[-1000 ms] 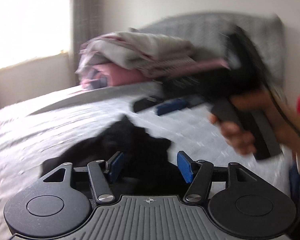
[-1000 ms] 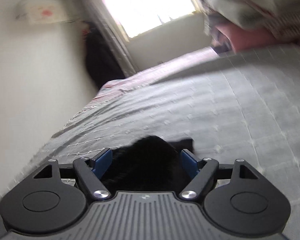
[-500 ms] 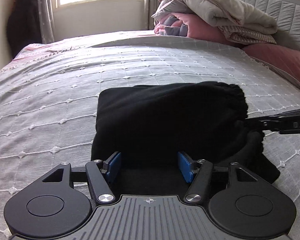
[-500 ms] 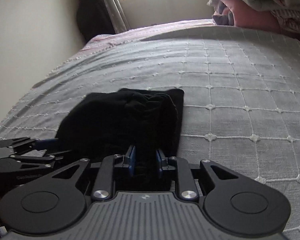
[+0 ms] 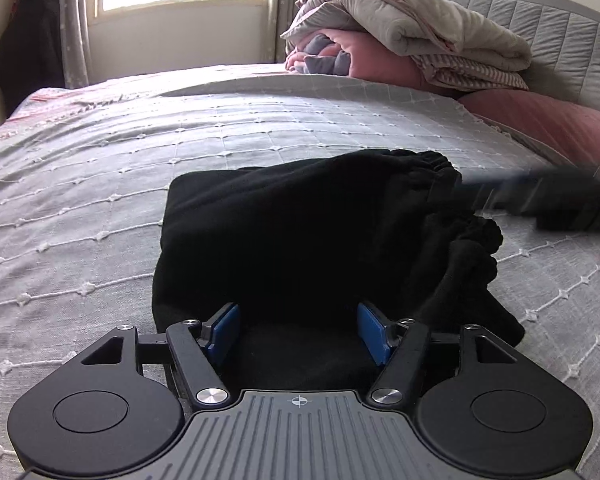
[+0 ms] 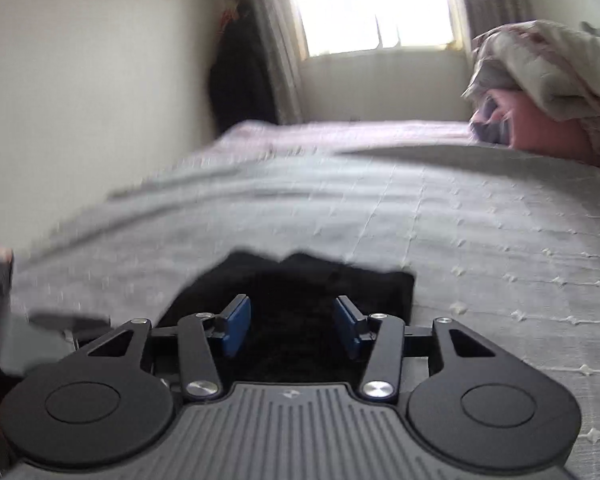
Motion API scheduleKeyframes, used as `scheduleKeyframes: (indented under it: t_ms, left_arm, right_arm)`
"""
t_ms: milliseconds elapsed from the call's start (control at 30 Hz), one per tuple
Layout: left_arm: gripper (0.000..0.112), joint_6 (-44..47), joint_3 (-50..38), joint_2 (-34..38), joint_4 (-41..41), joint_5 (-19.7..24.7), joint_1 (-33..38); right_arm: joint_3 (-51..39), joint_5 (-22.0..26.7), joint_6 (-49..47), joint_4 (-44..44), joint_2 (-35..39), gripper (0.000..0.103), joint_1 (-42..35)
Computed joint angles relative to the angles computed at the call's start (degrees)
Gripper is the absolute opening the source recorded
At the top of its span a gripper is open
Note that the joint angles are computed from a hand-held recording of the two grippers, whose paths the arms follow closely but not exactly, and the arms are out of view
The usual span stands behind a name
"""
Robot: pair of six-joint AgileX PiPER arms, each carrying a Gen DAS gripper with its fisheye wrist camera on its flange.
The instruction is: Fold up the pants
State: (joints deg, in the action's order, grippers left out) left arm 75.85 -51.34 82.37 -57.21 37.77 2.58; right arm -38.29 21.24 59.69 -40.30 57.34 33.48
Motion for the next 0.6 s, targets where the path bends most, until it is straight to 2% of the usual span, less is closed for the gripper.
scheduleKeyframes:
  t_ms: [67, 133, 200, 300, 433, 600]
  left_arm:
    - [0.066, -0.10, -1.96, 1.05, 0.42, 3.86, 1.75]
    - [0.066, -1.40, -4.50, 2.10, -0.23, 6.98, 3.87]
    - [0.065, -3.00, -6.34, 2.31, -2.45, 6.38, 5.47]
    - [0.064, -4.61, -10.84, 4.65, -4.68, 8.08, 6.68]
    - [0.054, -16.71, -19.08, 11.35, 7.19, 2.01, -1.88]
    - [0.059, -33.69, -25.41, 18.61, 26.14, -6.69, -11.49]
  right_arm:
    - [-2.46, 5.84, -2.56, 3.69, 5.76, 0.077, 1.23]
    - [-1.68, 5.70, -0.10, 2.84, 6.70, 0.082, 0.80]
    - [-2.69, 6.64, -3.64, 7.58, 6.44, 0.083, -0.36]
    - [-2.49, 6.02, -2.21, 6.29, 7.49, 0.084, -0.33]
    - [-3.24, 7.66, -0.88, 5.16, 7.70, 0.084, 1.13]
    - [-2.51, 7.04, -1.30, 5.11, 7.00, 0.084, 1.19]
